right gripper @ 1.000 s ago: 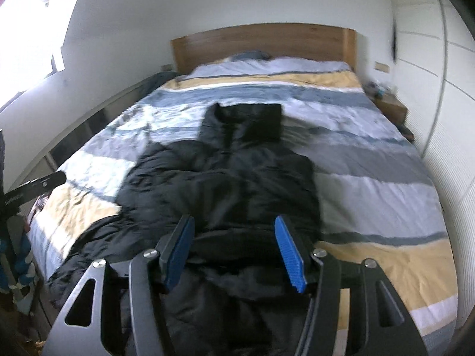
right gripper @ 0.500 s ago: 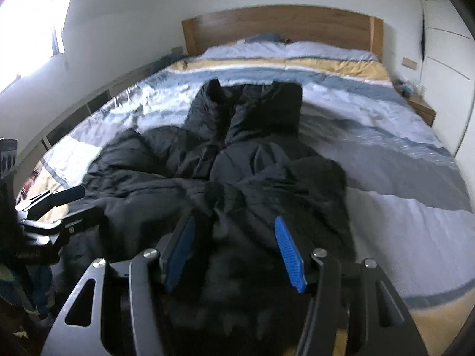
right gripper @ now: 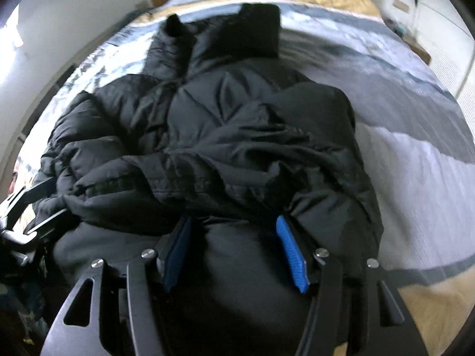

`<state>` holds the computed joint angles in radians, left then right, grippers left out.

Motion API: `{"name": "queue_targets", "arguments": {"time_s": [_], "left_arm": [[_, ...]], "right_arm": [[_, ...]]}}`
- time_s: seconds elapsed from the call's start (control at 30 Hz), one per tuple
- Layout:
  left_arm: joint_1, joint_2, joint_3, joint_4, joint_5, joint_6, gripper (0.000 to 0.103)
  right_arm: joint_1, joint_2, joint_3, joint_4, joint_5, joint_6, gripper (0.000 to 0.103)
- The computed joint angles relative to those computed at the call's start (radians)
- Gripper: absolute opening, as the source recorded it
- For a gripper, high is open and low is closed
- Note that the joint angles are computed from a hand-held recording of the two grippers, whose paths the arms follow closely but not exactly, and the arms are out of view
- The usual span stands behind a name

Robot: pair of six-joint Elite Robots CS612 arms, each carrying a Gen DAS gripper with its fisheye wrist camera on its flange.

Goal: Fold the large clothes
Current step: 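Move both open grippers over the coat toward its hood, then position both grippers at the edge of the black hood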

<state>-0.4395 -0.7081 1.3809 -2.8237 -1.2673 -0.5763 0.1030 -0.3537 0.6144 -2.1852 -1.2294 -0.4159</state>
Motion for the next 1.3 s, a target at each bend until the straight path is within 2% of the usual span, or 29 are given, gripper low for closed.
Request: {"name": "queue_targets", "arguments": {"time_s": [0.13,0.4,0.5,0.6,0.73,0.83,1.07,1.3], "left_arm": [[0.009,-0.021,0.001,0.022,-0.009,0.042,0.097],[0.040,-0.033,0.000,0.029,-0.050,0.068,0.097],[0.047,-0.027,-0.007,0.040,-0.062,0.092,0.097],[0.053,-0.010,-0.025,0.073,-0.076,0.105,0.097],[0.056,0.001,-0.035,0.115,-0.075,0.113,0.097],[0.059,-0.008,-0.026,0.112,-0.082,0.094,0.097],[0.072,-0.035,-0.022,0.077,-0.073,0.070,0.097],[0.097,-0.037,-0.080,0.149,-0.039,0.049,0.097]], "right_arm": [[0.012,-0.015,-0.010,0.017,-0.047,0.066,0.057],[0.029,-0.039,0.002,-0.006,-0.139,0.193,0.057],[0.033,-0.034,-0.006,-0.004,-0.158,0.231,0.057],[0.039,-0.027,-0.006,0.006,-0.180,0.229,0.057],[0.044,0.004,-0.052,0.068,-0.186,0.232,0.058],[0.044,0.010,-0.077,0.094,-0.185,0.225,0.058],[0.035,-0.012,-0.082,0.063,-0.133,0.228,0.058],[0.024,0.032,-0.214,0.069,-0.073,0.238,0.058]]}}
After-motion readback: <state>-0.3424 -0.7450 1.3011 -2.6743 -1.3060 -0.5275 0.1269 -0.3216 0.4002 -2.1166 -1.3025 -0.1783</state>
